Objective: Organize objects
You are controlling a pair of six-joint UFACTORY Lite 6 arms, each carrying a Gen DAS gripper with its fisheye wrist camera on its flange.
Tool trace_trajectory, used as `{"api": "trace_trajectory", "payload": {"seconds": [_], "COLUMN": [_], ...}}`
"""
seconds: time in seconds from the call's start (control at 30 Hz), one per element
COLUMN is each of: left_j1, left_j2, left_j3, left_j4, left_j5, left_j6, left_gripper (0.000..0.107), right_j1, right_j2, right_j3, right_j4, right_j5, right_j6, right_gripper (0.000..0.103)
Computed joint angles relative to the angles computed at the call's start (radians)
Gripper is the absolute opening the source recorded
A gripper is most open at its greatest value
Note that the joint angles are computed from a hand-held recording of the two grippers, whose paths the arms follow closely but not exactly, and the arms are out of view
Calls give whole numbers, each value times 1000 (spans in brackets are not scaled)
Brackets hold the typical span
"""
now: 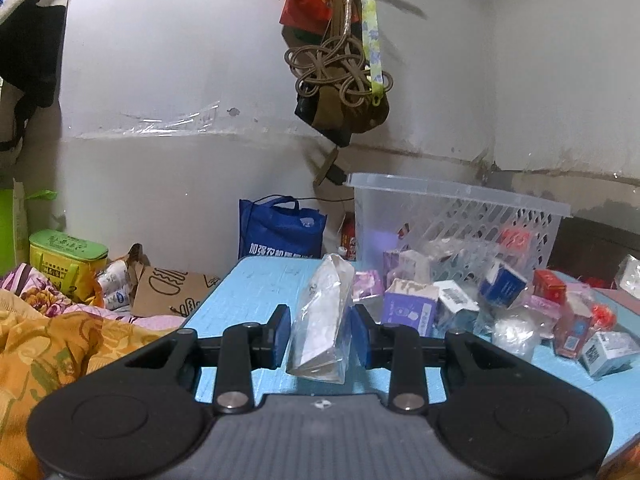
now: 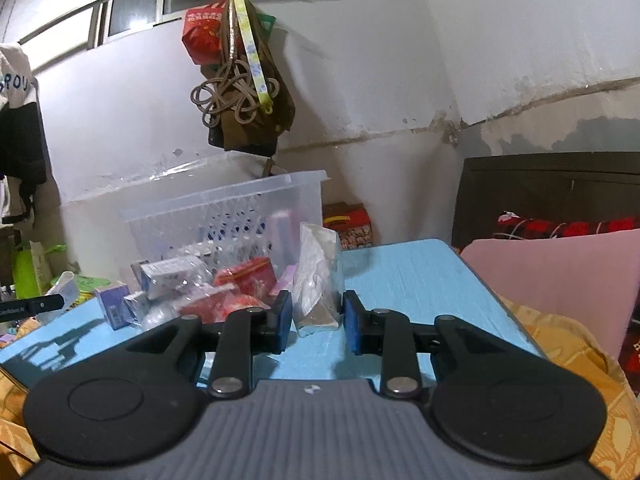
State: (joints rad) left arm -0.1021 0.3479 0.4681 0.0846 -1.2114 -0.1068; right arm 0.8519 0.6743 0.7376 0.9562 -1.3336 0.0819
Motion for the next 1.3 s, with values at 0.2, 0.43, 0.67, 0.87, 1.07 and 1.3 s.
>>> {"api": "trace_trajectory", "payload": {"seconds": [0.2,0.43,0.67,0.87,1.07,1.3], "left_j1": [-5,-19,-21,-29,-105,-212], "left_j2": [-45,-100,-190,-269,-127,220], "left_j3": [-40,-59,-89,56,482,998], "left_j4": [10,6,48,148,202,41], "left_j5": [-11,10,39,183,459,724], "left_j6": [5,3,-9,-89,-188,-51], "left_gripper": [37,37,37,37,37,37], "right_j1": [18,9,8,-61,-198,-290], "right_j2": [-21,-51,-92,-166,-110,112], "right_j3": [5,2,-13,79,391,799], "right_j4": [8,-4,-23,-135,-261,-212], "right_j5": [-5,11,11,85,326,585], "right_j6": [-39,-73,-96,-236,-402,-579], "right_gripper": [31,31,31,31,31,31]}}
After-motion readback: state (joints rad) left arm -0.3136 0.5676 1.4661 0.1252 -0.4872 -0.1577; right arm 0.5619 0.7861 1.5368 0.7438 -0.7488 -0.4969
